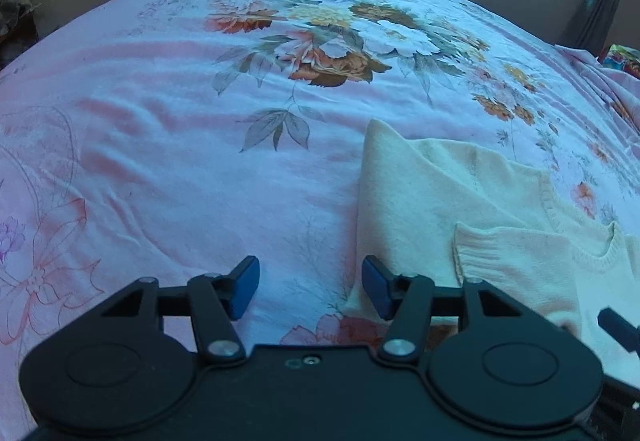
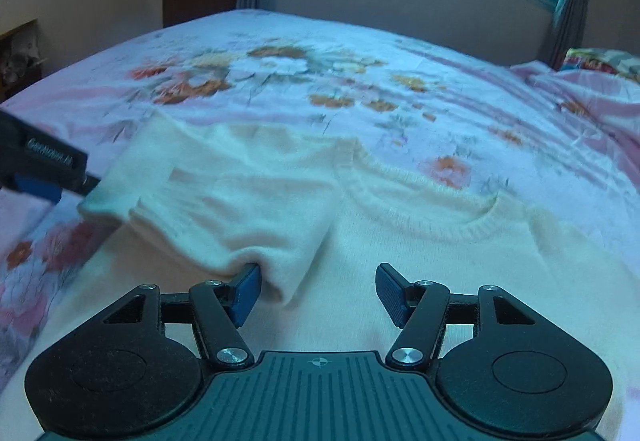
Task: Fold small clothes
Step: 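Fold the held sleeve across the sweater body and release it, then grasp the sleeve cuff nearest the right gripper with the right gripper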
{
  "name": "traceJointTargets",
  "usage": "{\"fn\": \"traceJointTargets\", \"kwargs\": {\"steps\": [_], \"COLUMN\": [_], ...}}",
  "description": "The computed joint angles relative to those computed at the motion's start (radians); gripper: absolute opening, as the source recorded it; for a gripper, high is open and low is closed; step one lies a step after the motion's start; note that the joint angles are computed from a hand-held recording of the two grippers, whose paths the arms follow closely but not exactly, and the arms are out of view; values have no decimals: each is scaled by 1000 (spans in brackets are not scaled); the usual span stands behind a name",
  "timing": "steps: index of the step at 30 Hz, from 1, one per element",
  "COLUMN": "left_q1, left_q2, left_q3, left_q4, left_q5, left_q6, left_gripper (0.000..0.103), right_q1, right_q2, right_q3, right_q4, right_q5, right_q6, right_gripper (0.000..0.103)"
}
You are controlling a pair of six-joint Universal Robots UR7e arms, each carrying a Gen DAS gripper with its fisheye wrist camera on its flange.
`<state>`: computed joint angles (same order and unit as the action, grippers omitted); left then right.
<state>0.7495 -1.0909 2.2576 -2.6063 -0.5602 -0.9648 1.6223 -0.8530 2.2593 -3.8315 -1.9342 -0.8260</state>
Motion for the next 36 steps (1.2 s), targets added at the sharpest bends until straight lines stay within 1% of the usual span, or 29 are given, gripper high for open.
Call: {"fn": "traceJointTargets", "kwargs": {"steps": [3, 5, 6, 7, 8, 9, 10, 11, 12, 14, 16, 18, 19, 20, 21, 22, 23, 24, 25, 26, 27, 28, 29, 30, 31, 34, 35, 36], "left_q1": [-4, -4, -3, -2, -2, -2, -3, -6, -11, -22, -36, -52, -57, -58, -58, -57, -60, -64, -67, -67, -65, -62, -58, -56, -55, -57, -58, -58], "left_q2": [1, 0, -1, 0, 1, 2, 2, 4, 5, 9, 22, 45, 58, 73, 89, 102, 113, 120, 122, 122, 121, 119, 118, 118, 119, 127, 130, 131], "left_q3": [-2, -3, -3, -5, -5, -7, -6, -6, -7, -8, -11, -16, -21, -29, -37, -47, -52, -55, -55, -55, -59, -65, -67, -67, -68, -74, -76, -78], "left_q4": [11, 15, 16, 18, 19, 22, 22, 27, 36, 45, 35, 13, 5, -5, -7, 2, 18, 36, 43, 45, 61, 83, 84, 85, 92, 116, 128, 138], "left_q5": [8, 8, 7, 7, 8, 9, 12, 19, 26, 41, 51, 62, 58, 49, 37, 27, 29, 40, 46, 46, 44, 42, 37, 33, 35, 44, 48, 51], "left_q6": [0, -3, -5, -8, -11, -13, -11, -11, -11, -4, 16, 34, 44, 57, 65, 66, 56, 42, 36, 37, 34, 27, 28, 26, 23, 17, 16, 15], "left_gripper": [55, 55, 55, 55, 57, 57, 57, 57, 57, 58, 62, 63, 64, 64, 64, 63, 63, 63, 63, 63, 63, 63, 63, 63, 63, 63, 63, 63], "right_q1": [6, 18, 15, 15, 15, 5, -6, -13, -24, -53, -85, -121, -140, -148, -152, -161, -171, -173, -165, -148, -129, -116, -109, -103, -105, -100, -99, -113], "right_q2": [-19, -23, -25, -22, -18, -28, -46, -63, -85, -146, -206, -259, -280, -288, -285, -288, -298, -301, -295, -277, -245, -205, -173, -155, -139, -139, -155, -188], "right_q3": [-20, -34, -29, -28, -33, -33, -36, -38, -35, -22, -1, 23, 33, 35, 31, 28, 27, 30, 33, 37, 41, 43, 39, 35, 30, 16, 15, 15], "right_q4": [65, 125, 136, 150, 167, 198, 235, 251, 256, 277, 279, 268, 263, 261, 268, 290, 317, 310, 270, 201, 107, 5, -60, -88, -104, -40, 0, 50], "right_q5": [44, 34, 43, 35, 21, 37, 57, 72, 102, 174, 218, 232, 224, 185, 132, 103, 91, 83, 68, 39, 1, -25, -30, -35, -33, 6, 38, 87], "right_q6": [54, 49, 43, 35, 33, 58, 109, 159, 212, 320, 407, 469, 492, 490, 467, 455, 448, 434, 391, 325, 242, 140, 55, -5, -43, -73, -50, 15], "right_gripper": [62, 62, 62, 62, 55, 22, 12, 10, 6, 5, 5, 5, 5, 5, 5, 5, 5, 7, 13, 35, 59, 65, 66, 65, 66, 65, 65, 49]}}
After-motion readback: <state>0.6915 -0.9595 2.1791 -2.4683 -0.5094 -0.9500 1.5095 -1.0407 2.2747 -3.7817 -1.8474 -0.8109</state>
